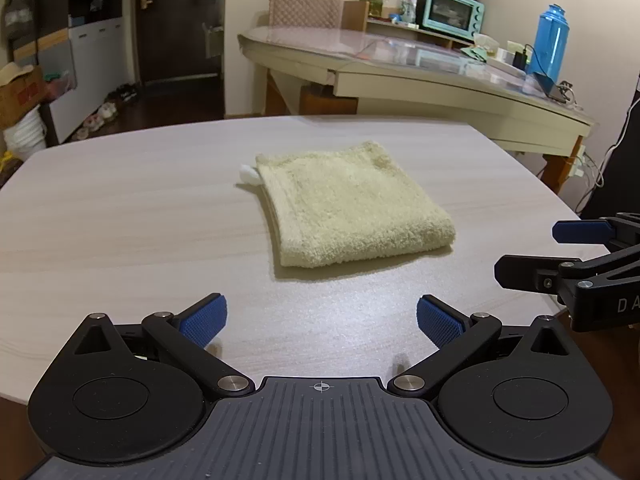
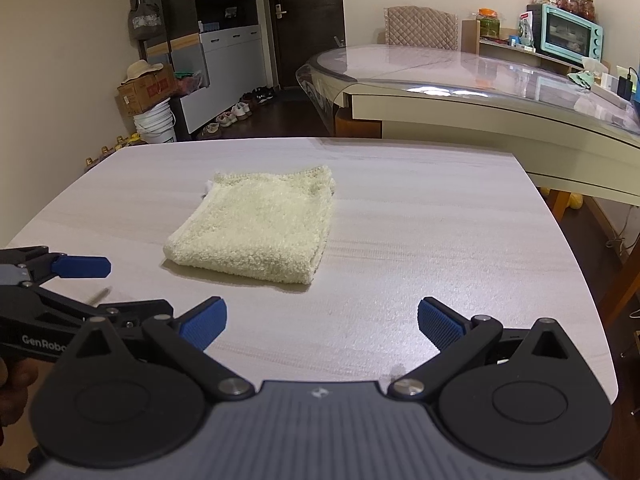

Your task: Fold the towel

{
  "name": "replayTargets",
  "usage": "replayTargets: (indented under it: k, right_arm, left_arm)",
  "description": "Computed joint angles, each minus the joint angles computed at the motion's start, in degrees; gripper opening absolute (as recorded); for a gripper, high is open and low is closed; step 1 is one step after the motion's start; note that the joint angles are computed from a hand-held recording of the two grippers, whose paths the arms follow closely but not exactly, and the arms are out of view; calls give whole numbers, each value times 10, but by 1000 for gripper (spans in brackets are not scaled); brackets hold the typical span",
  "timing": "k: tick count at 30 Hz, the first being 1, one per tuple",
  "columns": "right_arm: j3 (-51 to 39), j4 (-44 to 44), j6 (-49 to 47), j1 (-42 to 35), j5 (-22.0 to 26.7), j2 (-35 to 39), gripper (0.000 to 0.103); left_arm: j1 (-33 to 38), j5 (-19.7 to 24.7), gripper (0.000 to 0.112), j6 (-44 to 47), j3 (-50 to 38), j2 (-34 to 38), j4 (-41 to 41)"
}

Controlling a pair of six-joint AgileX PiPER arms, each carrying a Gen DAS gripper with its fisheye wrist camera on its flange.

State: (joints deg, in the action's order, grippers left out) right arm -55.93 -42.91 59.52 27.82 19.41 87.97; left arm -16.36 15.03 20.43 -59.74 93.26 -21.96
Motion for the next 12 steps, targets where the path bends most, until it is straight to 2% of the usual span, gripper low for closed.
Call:
replayTargets:
  k: [6, 12]
  right_arm:
    - [-5, 4, -5, 2, 4, 2, 103]
    - [-11, 9, -10, 4, 9, 4, 103]
  left_arm:
    - [9, -1, 103, 44, 1, 5, -40]
    - [10, -1, 103, 47, -1, 8, -40]
